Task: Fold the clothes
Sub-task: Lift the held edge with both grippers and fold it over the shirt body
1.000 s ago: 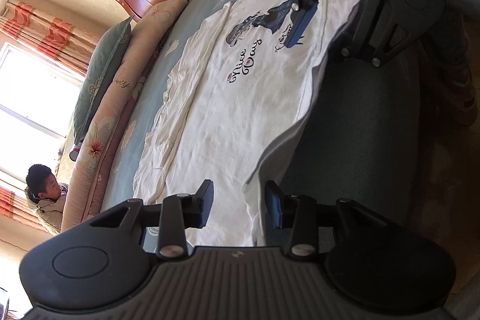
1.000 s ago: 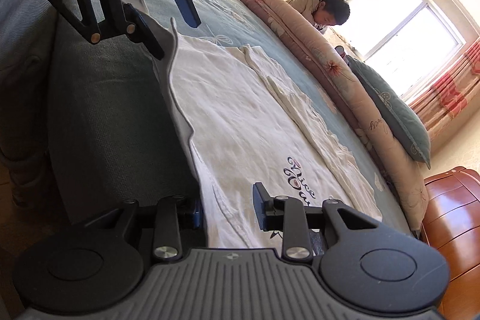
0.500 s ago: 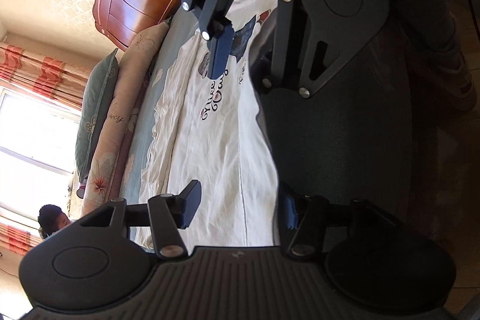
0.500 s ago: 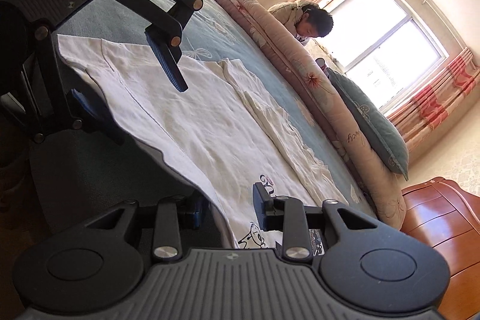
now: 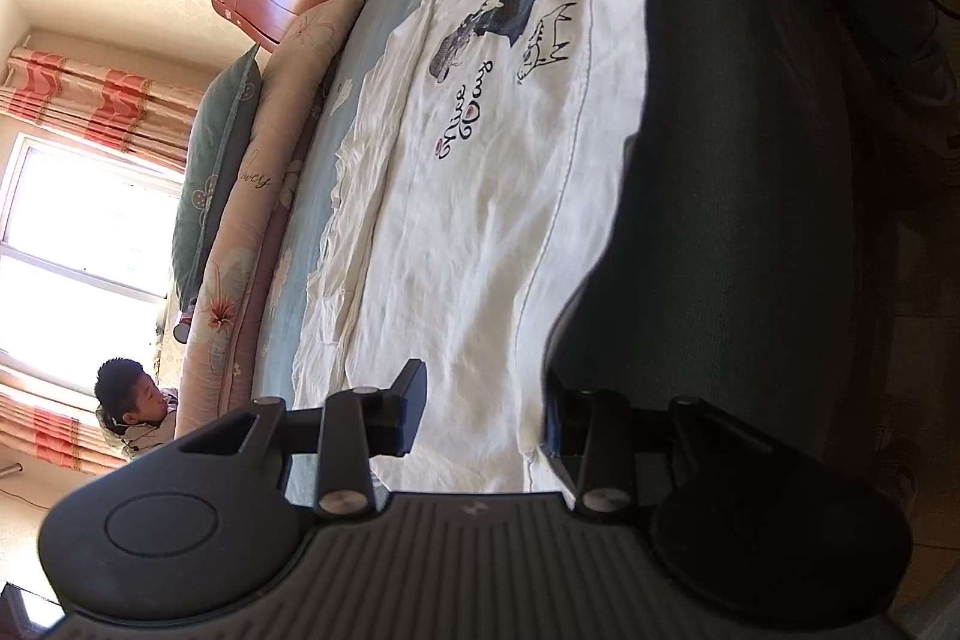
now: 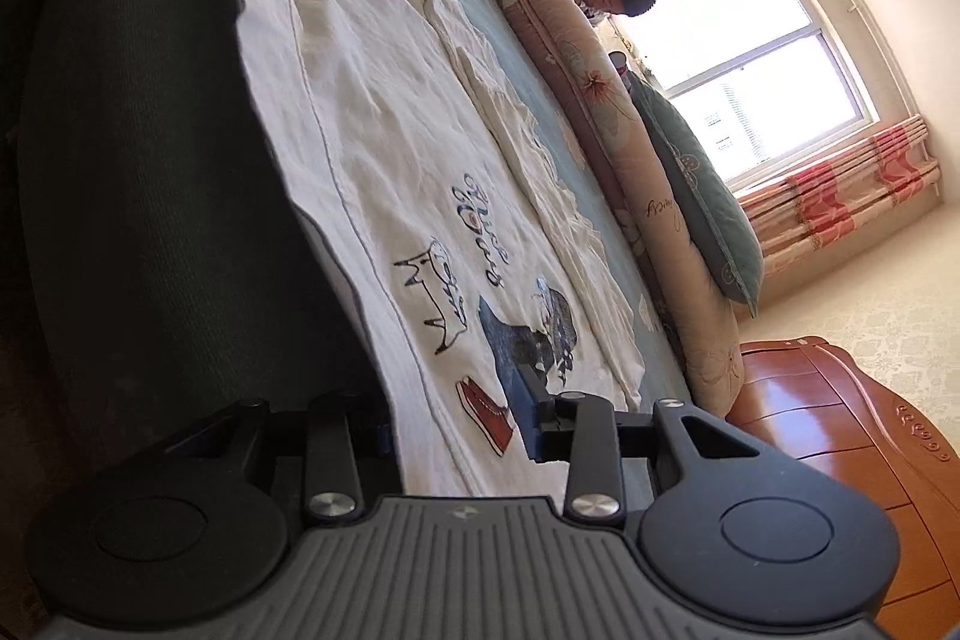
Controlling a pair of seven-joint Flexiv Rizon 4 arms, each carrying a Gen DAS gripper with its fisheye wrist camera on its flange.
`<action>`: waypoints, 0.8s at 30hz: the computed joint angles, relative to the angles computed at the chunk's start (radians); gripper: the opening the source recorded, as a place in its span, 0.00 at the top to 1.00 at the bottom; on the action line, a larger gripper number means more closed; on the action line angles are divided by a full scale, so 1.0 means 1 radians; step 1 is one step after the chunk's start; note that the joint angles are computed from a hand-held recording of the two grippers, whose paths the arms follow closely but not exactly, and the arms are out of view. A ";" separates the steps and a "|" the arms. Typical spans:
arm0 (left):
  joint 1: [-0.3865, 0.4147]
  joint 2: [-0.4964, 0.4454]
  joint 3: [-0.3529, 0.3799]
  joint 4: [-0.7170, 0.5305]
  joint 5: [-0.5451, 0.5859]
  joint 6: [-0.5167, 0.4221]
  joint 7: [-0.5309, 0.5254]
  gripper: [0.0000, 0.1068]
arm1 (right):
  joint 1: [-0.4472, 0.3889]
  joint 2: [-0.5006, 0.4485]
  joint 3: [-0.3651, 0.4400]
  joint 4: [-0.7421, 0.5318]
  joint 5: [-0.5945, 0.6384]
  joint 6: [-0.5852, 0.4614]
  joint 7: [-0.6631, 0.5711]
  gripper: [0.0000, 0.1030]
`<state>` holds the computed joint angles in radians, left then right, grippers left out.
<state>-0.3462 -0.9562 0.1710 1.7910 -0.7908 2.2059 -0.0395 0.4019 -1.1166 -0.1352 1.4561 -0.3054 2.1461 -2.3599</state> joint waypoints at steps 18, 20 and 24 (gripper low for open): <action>-0.238 -0.019 0.255 -0.057 -0.310 -0.304 0.239 0.98 | -0.304 0.058 0.348 -0.050 -0.377 -0.348 0.085 0.96; -0.254 -0.029 0.299 -0.080 -0.315 -0.335 0.211 0.98 | -0.349 0.048 0.432 -0.085 -0.403 -0.401 0.057 0.96; -0.268 -0.061 0.373 -0.133 -0.298 -0.371 0.154 0.98 | -0.373 0.018 0.522 -0.168 -0.385 -0.467 -0.014 0.96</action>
<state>-0.6147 -1.0176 0.5443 1.6579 -1.0885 1.8344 0.1144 0.0291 -1.0988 0.3872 1.2881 -0.6909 1.6792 -2.3736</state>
